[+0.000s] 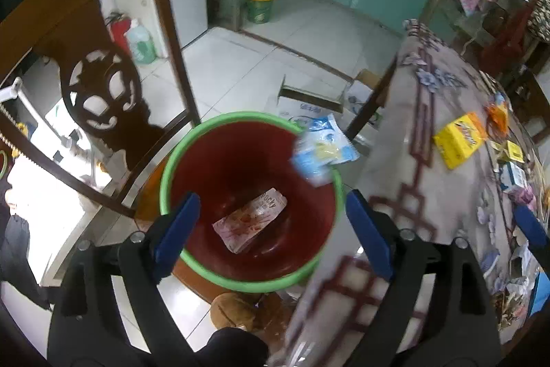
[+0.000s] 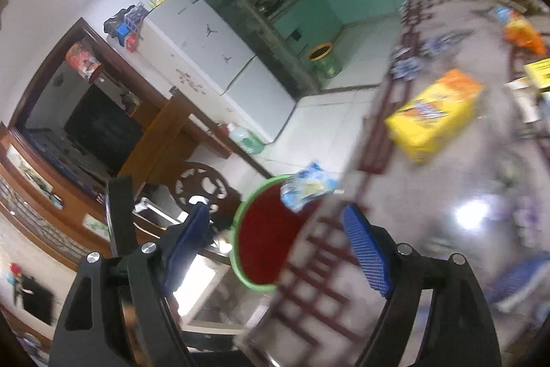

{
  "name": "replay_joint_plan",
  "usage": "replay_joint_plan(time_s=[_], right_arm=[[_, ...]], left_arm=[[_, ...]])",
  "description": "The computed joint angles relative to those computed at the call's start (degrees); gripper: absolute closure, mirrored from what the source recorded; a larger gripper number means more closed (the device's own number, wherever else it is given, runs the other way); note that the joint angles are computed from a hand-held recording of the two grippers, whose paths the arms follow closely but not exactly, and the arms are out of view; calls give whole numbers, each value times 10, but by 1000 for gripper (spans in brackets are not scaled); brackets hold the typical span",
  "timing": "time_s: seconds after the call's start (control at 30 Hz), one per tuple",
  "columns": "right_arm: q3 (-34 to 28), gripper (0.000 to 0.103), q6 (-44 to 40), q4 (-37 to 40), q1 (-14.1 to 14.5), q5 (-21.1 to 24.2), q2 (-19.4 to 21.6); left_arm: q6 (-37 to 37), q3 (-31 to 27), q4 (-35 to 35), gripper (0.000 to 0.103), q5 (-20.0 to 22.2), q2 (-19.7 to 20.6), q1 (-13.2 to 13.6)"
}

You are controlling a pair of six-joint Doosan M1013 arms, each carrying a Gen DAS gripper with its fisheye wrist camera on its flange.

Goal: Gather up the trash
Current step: 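Carry both items to the red bucket and open both grippers over it, then grasp crumpled paper with the left gripper while the right grasps the clear red-label bottle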

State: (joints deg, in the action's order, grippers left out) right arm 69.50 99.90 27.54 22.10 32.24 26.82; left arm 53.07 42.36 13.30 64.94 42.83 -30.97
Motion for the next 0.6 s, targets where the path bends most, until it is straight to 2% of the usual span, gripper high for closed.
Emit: replay_joint_plan(time_s=[0.27, 0.5, 0.6], right_arm=[[111, 25, 127, -209, -15, -5, -92], [183, 24, 282, -378, -54, 28, -159], [187, 20, 346, -455, -71, 77, -169]], left_arm=[[-8, -33, 10, 16, 13, 15, -15], [37, -108, -15, 16, 35, 50, -41], [67, -156, -18, 15, 48, 73, -57]])
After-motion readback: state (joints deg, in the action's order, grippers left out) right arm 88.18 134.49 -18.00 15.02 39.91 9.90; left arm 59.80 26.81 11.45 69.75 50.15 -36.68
